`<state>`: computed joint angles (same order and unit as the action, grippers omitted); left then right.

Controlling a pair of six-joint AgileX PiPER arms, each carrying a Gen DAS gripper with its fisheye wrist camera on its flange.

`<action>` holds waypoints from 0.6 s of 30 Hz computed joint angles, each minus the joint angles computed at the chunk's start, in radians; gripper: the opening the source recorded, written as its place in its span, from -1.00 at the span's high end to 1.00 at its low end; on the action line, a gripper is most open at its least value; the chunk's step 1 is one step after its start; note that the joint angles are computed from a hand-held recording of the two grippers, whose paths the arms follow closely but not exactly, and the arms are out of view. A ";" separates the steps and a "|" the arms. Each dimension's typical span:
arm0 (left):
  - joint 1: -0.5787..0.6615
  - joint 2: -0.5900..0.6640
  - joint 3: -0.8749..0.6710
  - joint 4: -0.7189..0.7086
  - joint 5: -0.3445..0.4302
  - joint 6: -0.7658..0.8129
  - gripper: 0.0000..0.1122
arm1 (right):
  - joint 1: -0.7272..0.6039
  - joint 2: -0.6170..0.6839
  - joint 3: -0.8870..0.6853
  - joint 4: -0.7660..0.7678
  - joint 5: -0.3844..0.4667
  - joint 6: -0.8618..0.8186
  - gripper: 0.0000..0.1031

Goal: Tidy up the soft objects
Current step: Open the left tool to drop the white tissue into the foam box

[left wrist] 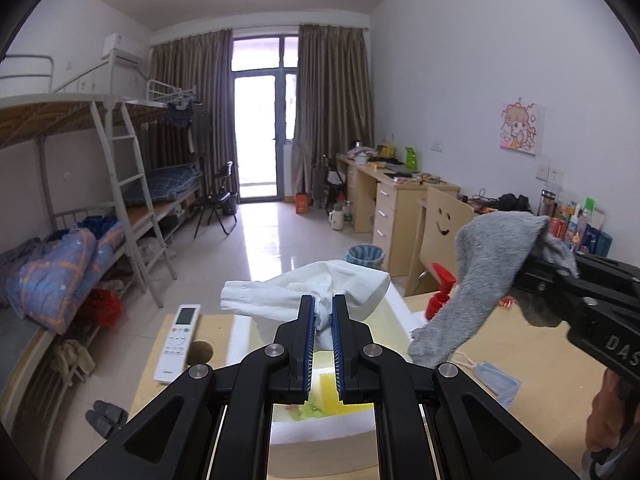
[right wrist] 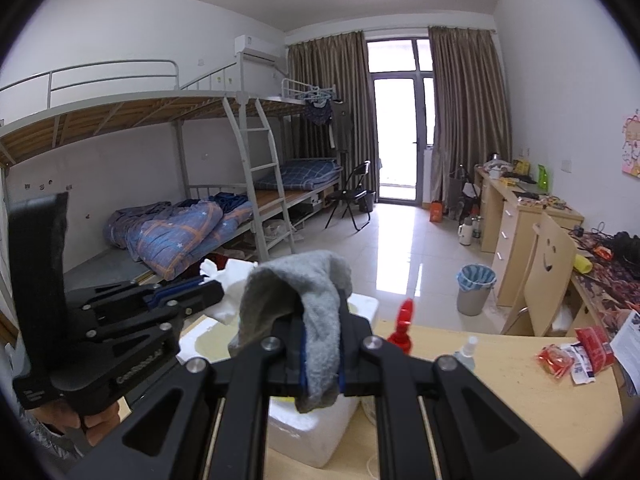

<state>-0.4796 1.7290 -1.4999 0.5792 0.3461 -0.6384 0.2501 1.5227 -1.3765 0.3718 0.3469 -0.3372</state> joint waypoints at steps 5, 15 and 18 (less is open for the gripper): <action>0.003 0.038 -0.058 -0.161 0.025 0.149 0.84 | -0.018 -0.026 0.027 -0.028 -0.008 0.026 0.74; 0.009 0.076 -0.115 -0.257 0.059 0.229 0.84 | -0.031 -0.046 0.049 -0.042 -0.012 0.039 0.74; 0.003 0.084 -0.122 -0.221 0.068 0.190 0.80 | -0.013 -0.053 0.055 -0.104 -0.018 0.105 0.74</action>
